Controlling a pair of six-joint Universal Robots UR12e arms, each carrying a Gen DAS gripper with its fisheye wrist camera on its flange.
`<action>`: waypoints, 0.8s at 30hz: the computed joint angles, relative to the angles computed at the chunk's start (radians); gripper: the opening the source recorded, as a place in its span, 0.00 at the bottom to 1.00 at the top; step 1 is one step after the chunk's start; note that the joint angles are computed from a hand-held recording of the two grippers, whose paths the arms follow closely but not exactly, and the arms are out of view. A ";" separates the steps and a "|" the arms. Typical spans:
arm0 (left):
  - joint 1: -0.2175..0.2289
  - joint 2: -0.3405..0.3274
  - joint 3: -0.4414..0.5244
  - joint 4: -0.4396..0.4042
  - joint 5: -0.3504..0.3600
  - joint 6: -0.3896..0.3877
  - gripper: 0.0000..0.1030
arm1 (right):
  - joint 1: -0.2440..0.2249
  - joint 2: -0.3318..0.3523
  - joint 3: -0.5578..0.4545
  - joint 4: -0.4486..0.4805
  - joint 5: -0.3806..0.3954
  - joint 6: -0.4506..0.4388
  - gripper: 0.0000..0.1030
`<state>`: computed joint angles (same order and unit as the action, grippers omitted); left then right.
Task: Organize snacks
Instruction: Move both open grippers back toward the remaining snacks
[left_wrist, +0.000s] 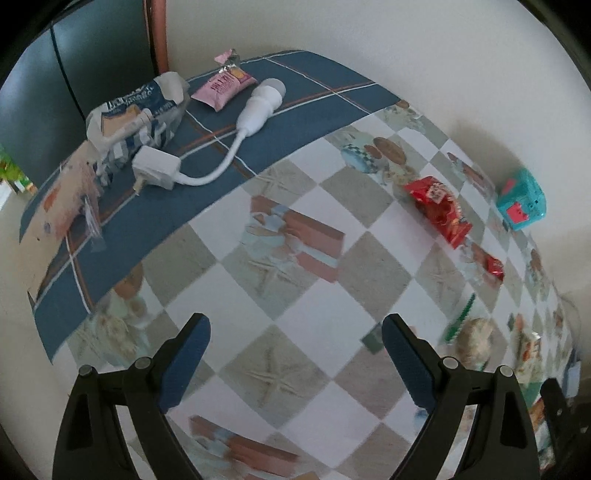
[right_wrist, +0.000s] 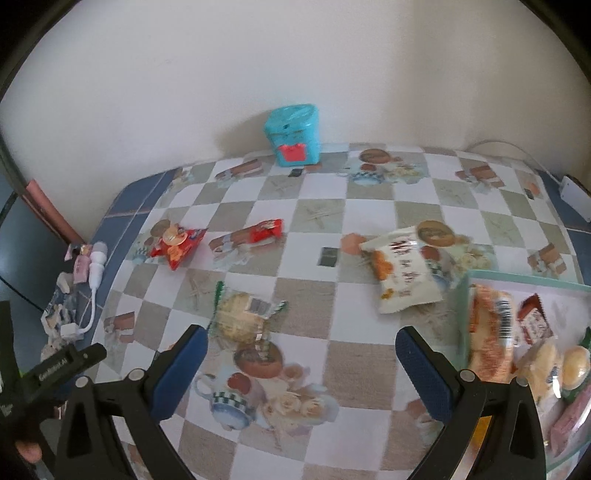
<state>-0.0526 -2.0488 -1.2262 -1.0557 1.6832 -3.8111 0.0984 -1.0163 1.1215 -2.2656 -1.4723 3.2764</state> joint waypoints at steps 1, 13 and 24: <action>0.003 0.002 -0.007 0.010 -0.004 0.012 0.91 | 0.005 0.004 -0.003 0.004 -0.002 -0.008 1.00; 0.021 -0.029 0.027 0.039 -0.088 0.118 0.91 | 0.031 0.060 -0.055 0.046 0.009 -0.056 1.00; 0.002 -0.174 0.292 -0.068 -0.133 0.326 0.91 | 0.005 0.125 -0.173 0.124 0.046 -0.047 0.92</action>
